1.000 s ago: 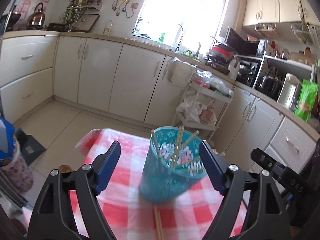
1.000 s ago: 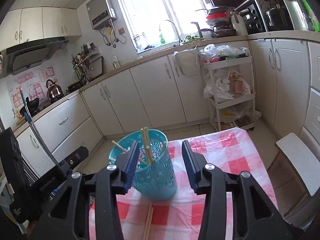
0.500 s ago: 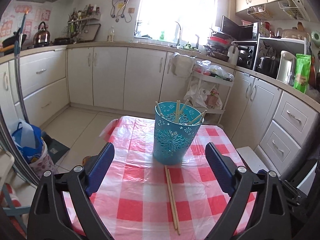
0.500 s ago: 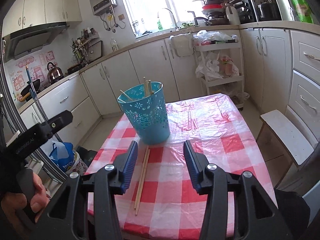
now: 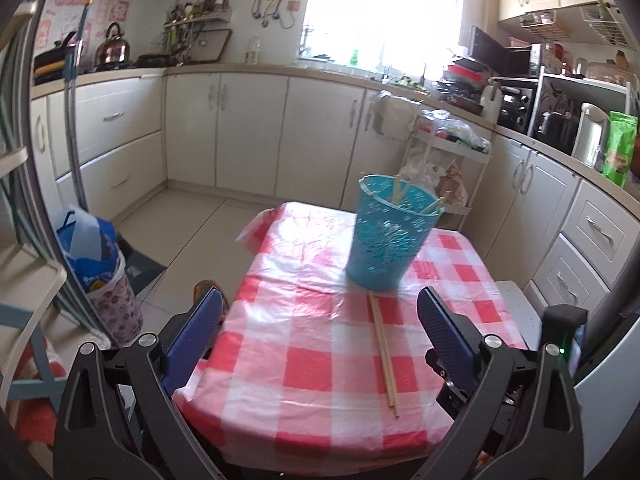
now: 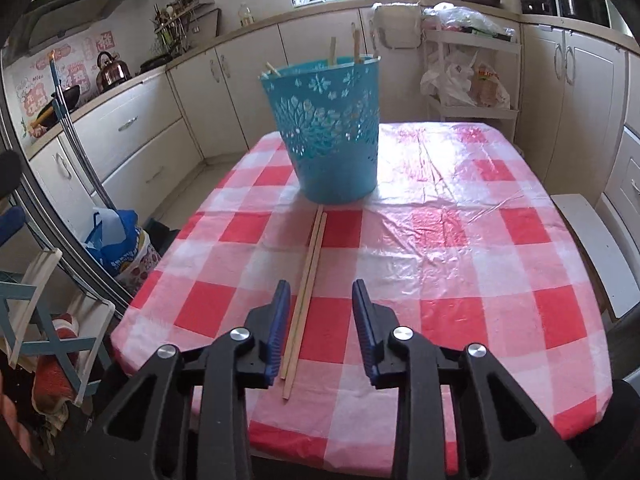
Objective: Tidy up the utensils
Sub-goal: 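Move both open tools back down to the last sticks on the table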
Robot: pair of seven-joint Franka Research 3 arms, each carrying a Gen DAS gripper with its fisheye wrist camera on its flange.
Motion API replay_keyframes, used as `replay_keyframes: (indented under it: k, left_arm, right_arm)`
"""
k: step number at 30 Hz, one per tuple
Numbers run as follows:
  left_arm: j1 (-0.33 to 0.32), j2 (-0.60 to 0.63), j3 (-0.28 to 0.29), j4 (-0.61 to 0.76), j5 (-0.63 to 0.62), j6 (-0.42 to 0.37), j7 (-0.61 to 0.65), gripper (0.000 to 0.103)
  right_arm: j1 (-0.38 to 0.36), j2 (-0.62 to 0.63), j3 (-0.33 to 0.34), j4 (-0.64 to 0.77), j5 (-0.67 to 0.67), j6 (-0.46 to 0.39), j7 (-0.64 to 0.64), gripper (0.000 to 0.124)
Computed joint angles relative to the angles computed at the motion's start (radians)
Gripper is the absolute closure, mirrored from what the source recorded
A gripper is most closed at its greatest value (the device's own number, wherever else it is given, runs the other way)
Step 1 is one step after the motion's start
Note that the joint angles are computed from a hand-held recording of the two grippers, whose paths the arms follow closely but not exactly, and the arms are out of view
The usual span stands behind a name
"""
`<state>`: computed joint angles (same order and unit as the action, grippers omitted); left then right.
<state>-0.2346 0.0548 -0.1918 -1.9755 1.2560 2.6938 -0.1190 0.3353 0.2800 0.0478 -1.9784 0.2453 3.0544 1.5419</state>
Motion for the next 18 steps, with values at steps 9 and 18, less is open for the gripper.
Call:
replay_keyframes:
  k: [9,18]
  left_arm:
    - [0.030,0.034,0.023,-0.016,-0.065,0.036,0.023,0.009]
    - [-0.004,0.113,0.042,0.042,-0.123,0.052,0.089,0.009]
  right_arm:
    - [0.086,0.170,-0.108,0.201,-0.143,-0.134,0.143,0.098]
    - [0.068,0.219,-0.093,0.270,-0.184,-0.190,0.122,0.098]
